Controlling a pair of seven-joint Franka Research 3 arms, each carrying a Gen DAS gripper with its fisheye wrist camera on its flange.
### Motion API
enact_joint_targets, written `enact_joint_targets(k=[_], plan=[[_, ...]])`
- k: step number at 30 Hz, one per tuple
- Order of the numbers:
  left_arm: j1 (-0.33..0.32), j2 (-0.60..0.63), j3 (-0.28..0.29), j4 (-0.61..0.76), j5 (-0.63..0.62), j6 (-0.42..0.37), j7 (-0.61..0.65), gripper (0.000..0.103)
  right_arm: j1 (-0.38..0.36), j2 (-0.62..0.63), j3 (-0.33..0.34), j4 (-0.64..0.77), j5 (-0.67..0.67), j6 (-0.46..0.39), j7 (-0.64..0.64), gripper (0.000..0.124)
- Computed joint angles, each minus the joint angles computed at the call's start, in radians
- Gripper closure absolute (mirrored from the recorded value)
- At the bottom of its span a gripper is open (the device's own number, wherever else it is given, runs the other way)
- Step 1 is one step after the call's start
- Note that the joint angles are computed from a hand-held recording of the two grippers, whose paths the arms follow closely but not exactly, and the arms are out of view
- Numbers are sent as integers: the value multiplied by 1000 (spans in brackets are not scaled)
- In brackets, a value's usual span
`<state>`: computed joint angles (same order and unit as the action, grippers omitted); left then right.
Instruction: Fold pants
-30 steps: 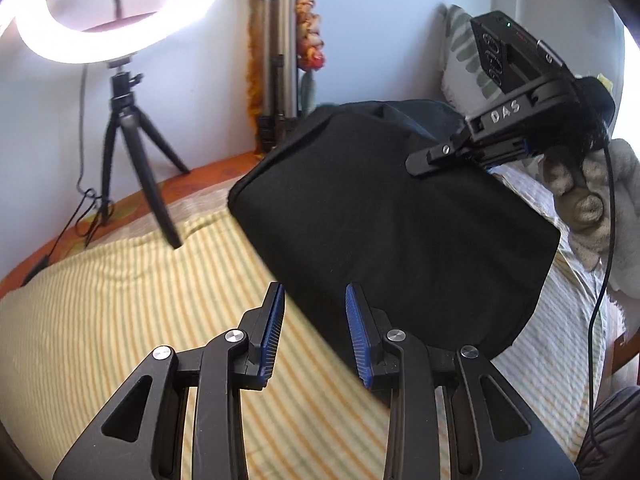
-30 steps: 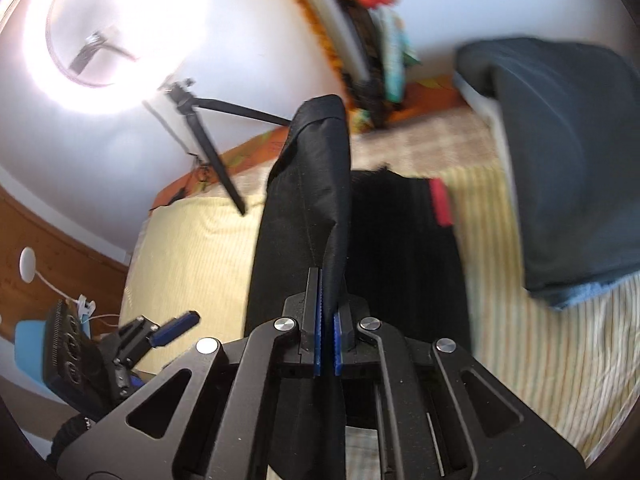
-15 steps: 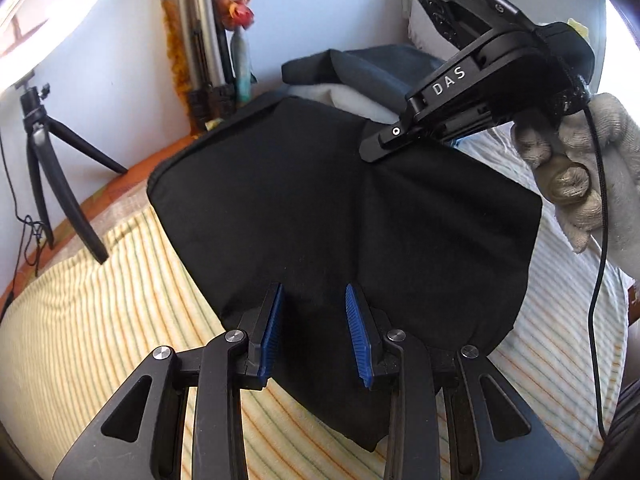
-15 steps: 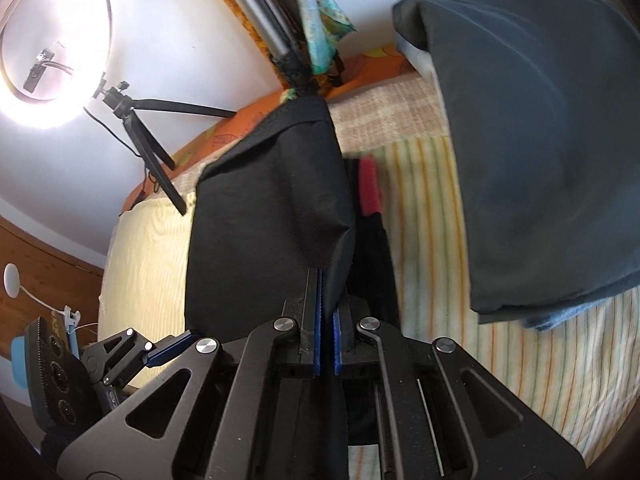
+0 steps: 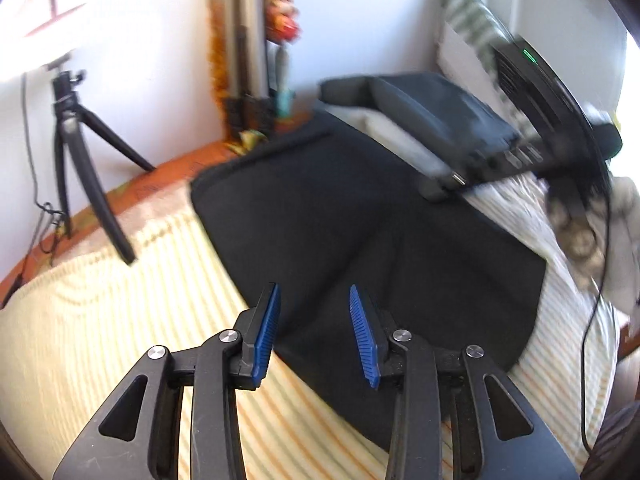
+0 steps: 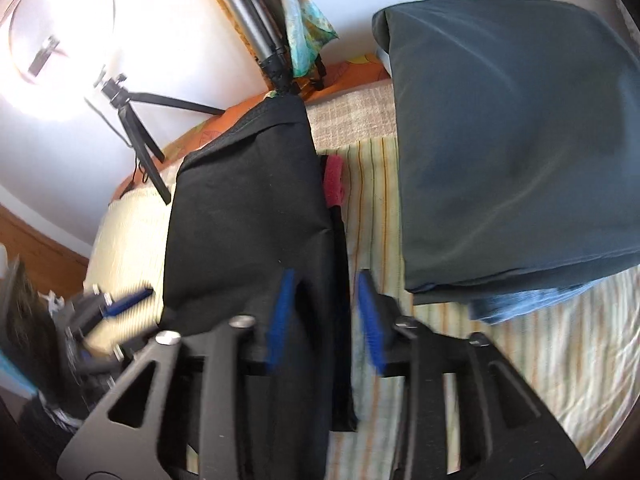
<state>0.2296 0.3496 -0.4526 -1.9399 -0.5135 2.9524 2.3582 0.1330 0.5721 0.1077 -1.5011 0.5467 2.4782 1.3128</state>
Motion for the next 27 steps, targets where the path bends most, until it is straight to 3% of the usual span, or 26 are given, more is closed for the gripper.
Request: enact_joint_targets(k=[1,6,8,9,12,13,14,18,19,23,27], plan=[[-32,13,40,24,37,3,-45,68,-6,-1,2,-2,5,-5,-7,70],[-122,142,162,225,200,-58,-272,68,-29,-1,21,-8,27,-66,-91,68],[-211,204,267,312,328,-65,-389,68,-27,-2,19,-14,25,-80,-121,68],[-232,232,294,350,368,-77,-423,68,-31,-1,23,-19,34,-83,-142,68],[-239,301,306,441,427,-119,-482,60,-47,3,35,-26,78,-79,-196,68],[-238,308,308,445,446,-107,-496,52,-55,6,40,-25,97,-83,-214,68],[-238,319,308,458,460,-101,-513,47,-59,5,41,-25,109,-89,-224,68],[-155,359,213,517,457,-150,-508,43,-83,13,48,-9,163,-135,-270,68],[-149,365,207,532,461,-163,-519,39,-89,18,50,-2,180,-149,-272,68],[-131,334,199,495,471,-136,-568,41,-119,45,61,34,261,-209,-266,68],[40,260,12,391,278,-205,-478,41,-107,76,50,77,251,-234,-259,68]])
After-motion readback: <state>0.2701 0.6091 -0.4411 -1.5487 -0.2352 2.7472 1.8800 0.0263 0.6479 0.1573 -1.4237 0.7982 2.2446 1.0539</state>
